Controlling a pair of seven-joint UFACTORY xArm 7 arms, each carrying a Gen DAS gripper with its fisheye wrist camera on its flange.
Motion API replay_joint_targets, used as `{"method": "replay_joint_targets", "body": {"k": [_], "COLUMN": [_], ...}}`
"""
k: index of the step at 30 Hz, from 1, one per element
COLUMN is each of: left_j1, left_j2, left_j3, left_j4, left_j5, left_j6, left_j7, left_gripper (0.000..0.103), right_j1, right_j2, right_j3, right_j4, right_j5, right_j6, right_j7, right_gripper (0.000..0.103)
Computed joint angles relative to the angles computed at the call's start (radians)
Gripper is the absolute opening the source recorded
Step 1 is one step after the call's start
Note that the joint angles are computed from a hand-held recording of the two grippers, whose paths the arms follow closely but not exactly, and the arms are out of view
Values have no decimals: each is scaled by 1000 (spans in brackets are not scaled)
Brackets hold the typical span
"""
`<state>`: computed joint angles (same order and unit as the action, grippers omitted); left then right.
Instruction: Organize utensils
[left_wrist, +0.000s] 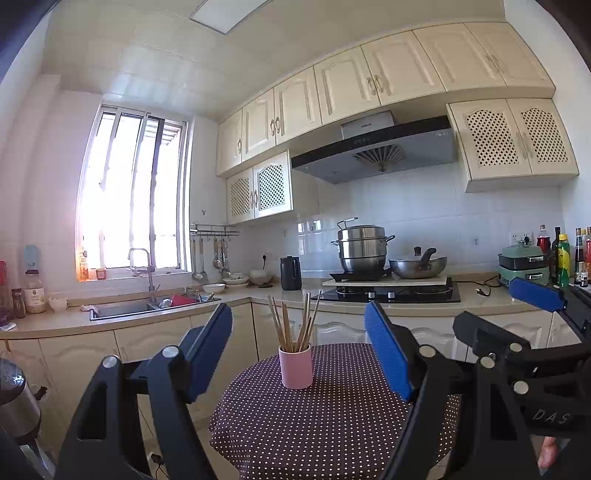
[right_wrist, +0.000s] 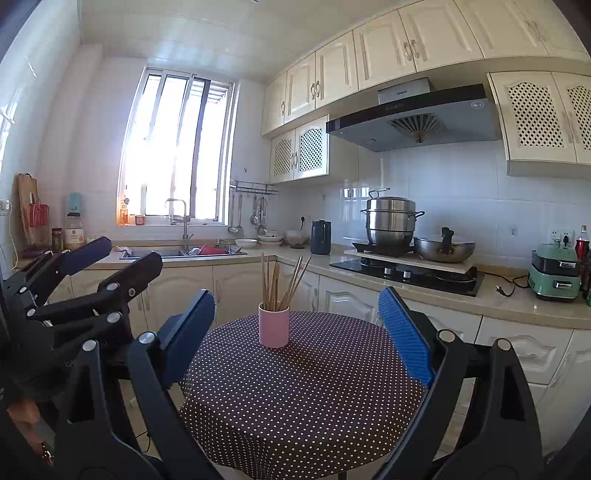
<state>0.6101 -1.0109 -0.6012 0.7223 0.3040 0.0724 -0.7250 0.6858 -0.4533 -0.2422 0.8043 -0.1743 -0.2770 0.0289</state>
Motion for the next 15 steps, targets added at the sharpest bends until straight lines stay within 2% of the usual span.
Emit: {"method": "replay_joint_targets", "body": {"k": [15], "left_j1": [-5], "left_j2": [6], "left_j3": [7], "left_j4": [3], "left_j5": [-1], "left_j6": [4], "left_j7": [11], "left_gripper": [73], "right_j1": [15], "right_j2": [4], "right_j3": [-19], "right_j4": [-4], "right_j5": [-9], "right_j6": [-4], "right_j7": [1], "right_gripper": [89]}}
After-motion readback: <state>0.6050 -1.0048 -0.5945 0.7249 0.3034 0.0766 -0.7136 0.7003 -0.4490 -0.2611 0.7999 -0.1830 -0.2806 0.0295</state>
